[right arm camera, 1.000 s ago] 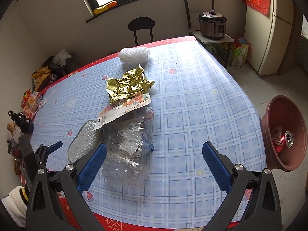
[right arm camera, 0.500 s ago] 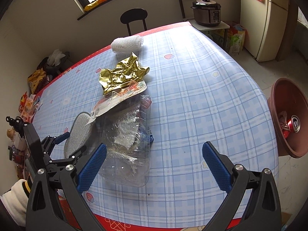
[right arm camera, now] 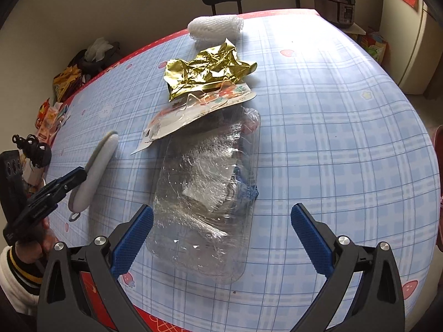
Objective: Collect trash
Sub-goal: 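Close the left tool on the grey mesh sponge while the right tool approaches the clear bottle, then close the right tool on the clear plastic bottle while the left tool holds the sponge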
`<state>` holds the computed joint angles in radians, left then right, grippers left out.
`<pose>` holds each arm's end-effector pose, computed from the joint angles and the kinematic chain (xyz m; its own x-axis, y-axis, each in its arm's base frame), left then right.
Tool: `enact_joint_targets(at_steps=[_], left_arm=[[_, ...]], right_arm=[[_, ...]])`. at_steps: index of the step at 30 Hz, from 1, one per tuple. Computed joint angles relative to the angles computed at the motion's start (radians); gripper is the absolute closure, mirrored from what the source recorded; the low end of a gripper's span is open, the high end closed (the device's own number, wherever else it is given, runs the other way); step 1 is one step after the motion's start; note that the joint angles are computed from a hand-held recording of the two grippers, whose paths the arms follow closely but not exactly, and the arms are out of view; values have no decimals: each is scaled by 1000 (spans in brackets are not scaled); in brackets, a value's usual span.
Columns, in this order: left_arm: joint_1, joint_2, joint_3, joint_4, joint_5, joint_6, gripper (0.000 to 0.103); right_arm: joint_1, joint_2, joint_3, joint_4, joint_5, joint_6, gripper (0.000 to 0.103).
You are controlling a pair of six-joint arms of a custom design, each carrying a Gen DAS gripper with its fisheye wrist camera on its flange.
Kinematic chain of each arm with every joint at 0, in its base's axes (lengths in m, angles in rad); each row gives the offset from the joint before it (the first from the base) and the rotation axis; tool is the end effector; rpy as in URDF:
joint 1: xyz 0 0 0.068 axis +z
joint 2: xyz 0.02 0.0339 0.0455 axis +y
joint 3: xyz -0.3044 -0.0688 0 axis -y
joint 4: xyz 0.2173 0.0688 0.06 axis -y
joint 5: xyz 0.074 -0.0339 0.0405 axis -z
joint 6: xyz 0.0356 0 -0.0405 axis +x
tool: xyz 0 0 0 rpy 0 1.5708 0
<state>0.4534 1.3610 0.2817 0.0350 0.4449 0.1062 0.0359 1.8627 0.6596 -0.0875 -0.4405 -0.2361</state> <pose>0.1554 0.0587 0.1562 -0.7941 -0.2805 -0.5391 -0.1175 0.9412 -0.3167 0.2704 0.0249 0.1218 -0.8986 -0.2440 -0.3647 -0.3708 0.8667 0.3337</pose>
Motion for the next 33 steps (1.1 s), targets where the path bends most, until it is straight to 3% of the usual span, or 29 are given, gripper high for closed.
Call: enact_joint_targets(at_steps=[5, 11, 15, 18, 20, 22, 23, 25, 27, 29, 33], left_arm=[[203, 28, 1, -54, 103, 65, 75], [281, 94, -17, -52, 81, 124, 77], [379, 162, -40, -24, 142, 174, 82], [372, 153, -41, -26, 129, 183, 81], [340, 126, -37, -46, 112, 188, 72], [303, 95, -37, -57, 107, 184, 50], [279, 67, -42, -59, 88, 177, 40], [222, 23, -50, -56, 40, 173, 38], [151, -1, -59, -43, -34, 164, 31], [82, -10, -73, -13, -109, 161, 28], [-48, -8, -107, 52, -289, 175, 27]], right_arm=[[19, 89, 18, 42, -19, 35, 5], [56, 136, 27, 71, -15, 51, 9], [61, 140, 22, 81, -24, 69, 9], [55, 137, 21, 61, -32, 64, 9], [53, 132, 12, 60, -33, 58, 9], [56, 128, 5, 62, -31, 55, 9], [57, 127, 3, 62, -30, 55, 9], [60, 126, 4, 55, -33, 56, 9], [61, 121, 0, 51, -38, 45, 17], [57, 122, 1, 36, -65, 34, 27], [59, 94, -23, 49, -53, 39, 30]])
